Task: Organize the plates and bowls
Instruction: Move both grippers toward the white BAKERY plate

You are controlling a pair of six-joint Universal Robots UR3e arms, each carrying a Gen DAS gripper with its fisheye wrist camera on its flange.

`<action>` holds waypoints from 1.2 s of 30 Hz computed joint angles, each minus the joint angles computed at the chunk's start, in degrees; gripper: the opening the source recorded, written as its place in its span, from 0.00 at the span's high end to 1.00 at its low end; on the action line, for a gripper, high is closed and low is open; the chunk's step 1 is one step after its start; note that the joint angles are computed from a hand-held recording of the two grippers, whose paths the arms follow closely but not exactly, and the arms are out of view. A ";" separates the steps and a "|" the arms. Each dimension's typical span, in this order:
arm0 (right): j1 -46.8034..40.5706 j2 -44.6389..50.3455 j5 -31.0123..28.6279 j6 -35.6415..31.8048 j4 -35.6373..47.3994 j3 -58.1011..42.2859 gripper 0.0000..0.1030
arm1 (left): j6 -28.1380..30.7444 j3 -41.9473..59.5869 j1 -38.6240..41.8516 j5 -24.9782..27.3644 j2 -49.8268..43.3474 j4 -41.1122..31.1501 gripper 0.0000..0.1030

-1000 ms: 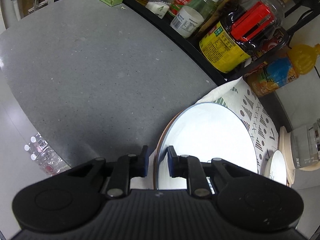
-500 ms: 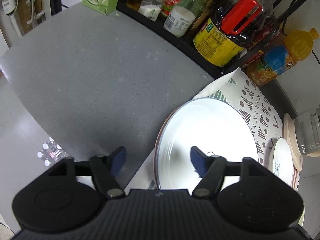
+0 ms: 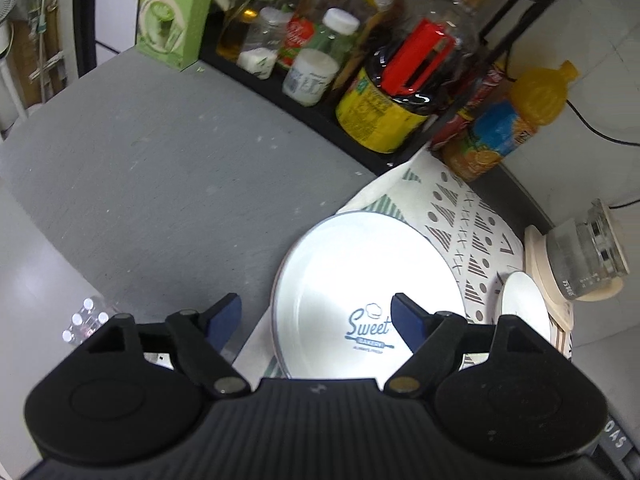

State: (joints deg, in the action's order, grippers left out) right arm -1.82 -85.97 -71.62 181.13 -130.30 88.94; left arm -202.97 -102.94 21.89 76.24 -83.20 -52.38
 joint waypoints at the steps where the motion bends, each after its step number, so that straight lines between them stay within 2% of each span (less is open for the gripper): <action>1: -0.16 -0.38 0.24 -0.18 0.00 -0.01 0.10 | 0.03 0.43 -0.29 0.03 -0.22 -0.25 0.22; 8: -1.86 -2.51 1.25 -0.17 0.55 0.46 0.09 | -0.46 2.87 -2.20 -0.51 -0.94 -0.26 0.22; 16: -6.38 -2.49 2.81 -1.80 4.05 -3.43 0.09 | -3.05 10.05 -7.90 -0.31 -8.46 2.06 0.22; 26: -10.58 4.06 3.00 -1.49 7.00 -13.33 0.08 | -5.35 25.63 -14.67 -0.61 -20.01 -0.38 0.22; 33: -13.22 7.87 4.41 -1.75 8.88 -17.82 0.01 | -6.17 36.94 -18.16 -1.09 -28.57 -3.55 0.13; 36: -14.72 9.79 4.91 -1.95 10.01 -19.85 0.00 | -6.37 41.14 -18.91 -3.15 -31.97 -5.12 0.12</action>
State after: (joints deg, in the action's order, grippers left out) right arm -16.54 -76.18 -66.72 179.19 -120.29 69.09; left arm -209.33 -61.80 2.98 73.08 -115.17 -57.50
